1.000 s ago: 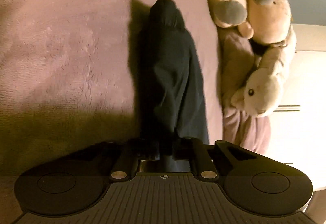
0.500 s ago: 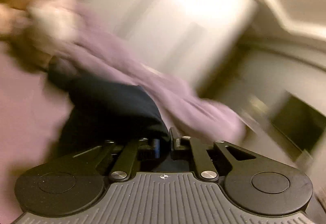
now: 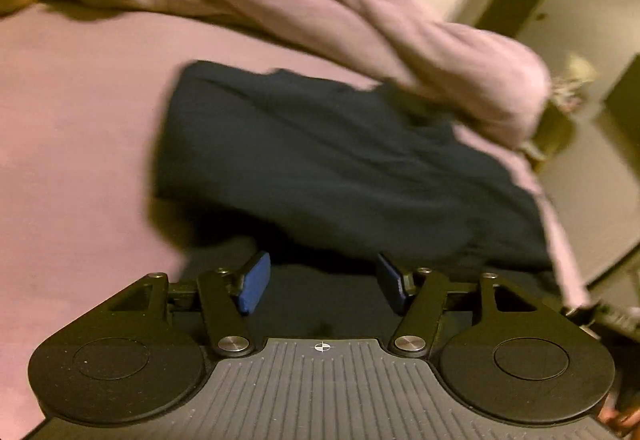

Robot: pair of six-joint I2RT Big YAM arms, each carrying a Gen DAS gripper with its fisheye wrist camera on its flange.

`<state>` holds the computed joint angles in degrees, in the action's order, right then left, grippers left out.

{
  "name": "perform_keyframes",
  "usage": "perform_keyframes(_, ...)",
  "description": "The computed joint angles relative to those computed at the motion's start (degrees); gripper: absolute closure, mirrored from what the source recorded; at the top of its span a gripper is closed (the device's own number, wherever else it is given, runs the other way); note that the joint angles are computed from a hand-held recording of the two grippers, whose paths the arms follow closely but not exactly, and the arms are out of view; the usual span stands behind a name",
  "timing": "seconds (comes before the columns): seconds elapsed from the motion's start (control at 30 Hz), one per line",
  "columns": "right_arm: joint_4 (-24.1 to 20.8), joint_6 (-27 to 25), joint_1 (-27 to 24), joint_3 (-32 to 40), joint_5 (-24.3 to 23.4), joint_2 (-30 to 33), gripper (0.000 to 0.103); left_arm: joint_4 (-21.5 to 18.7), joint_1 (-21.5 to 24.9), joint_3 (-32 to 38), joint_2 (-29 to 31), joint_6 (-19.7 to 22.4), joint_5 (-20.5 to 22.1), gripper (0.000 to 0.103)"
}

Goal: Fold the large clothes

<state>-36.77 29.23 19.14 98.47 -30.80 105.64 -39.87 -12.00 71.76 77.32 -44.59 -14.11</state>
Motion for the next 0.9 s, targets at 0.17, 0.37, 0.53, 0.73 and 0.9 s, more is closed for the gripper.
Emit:
perform_keyframes(0.17,-2.87,3.08,2.35,9.4,-2.12,7.68,0.057,-3.3,-0.02,-2.38,-2.73,-0.79,-2.07,0.034)
perform_keyframes(0.37,-0.52,14.54,3.23,7.63,-7.25,8.91,0.06,-2.46,0.02,-6.29,-5.2,-3.97,-3.24,0.026)
perform_keyframes(0.53,5.35,23.27,4.19,7.02,-4.7,10.18,0.063,-3.11,0.65,-7.54,-4.99,-6.2,-1.72,0.022)
perform_keyframes(0.73,1.16,15.49,5.8,12.08,-0.1,10.71,0.086,-3.23,0.91,-7.86,-5.45,-4.83,-2.32,0.02)
perform_keyframes(0.9,5.4,-1.48,7.86,12.71,10.92,5.83,0.089,-4.29,1.11,-4.62,-2.52,-3.35,-3.82,0.02)
